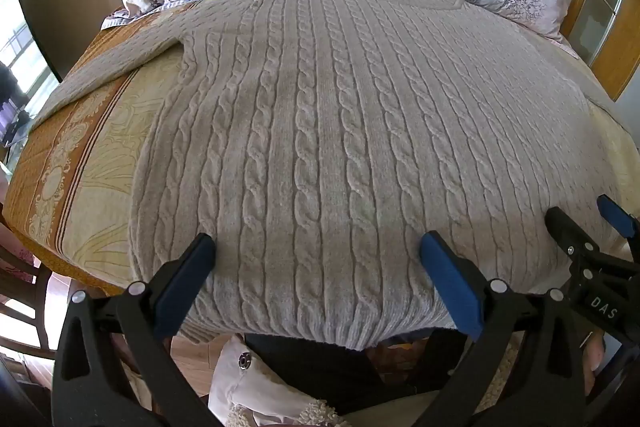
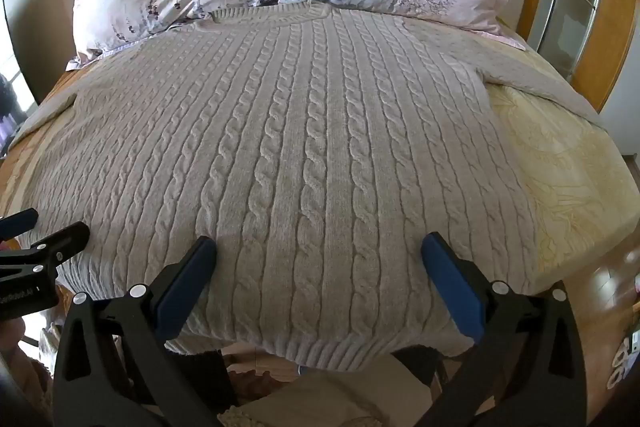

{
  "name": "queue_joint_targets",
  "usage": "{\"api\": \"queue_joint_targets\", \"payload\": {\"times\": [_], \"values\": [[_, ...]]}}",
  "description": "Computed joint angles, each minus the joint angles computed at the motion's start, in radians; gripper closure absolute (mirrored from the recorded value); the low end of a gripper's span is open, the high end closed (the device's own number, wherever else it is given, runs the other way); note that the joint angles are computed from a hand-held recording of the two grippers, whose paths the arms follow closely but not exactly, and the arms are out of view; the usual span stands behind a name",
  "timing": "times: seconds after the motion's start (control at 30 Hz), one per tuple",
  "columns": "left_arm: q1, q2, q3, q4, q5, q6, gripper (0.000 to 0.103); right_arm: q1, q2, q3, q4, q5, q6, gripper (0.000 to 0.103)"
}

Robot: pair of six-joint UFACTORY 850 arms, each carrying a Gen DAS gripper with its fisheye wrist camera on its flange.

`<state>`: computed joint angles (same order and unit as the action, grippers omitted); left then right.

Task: Fold small clothes

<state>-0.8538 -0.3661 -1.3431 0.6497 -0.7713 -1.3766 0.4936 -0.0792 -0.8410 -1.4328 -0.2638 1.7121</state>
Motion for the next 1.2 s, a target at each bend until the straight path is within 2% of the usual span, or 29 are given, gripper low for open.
{"api": "queue_joint_targets", "payload": {"times": [1.2], "values": [[0.0, 0.0, 0.0, 0.003, -0.001, -0.002, 0.002, 0.0, 0.003, 0.004, -0.02, -0.001, 0.018, 0.001]]}}
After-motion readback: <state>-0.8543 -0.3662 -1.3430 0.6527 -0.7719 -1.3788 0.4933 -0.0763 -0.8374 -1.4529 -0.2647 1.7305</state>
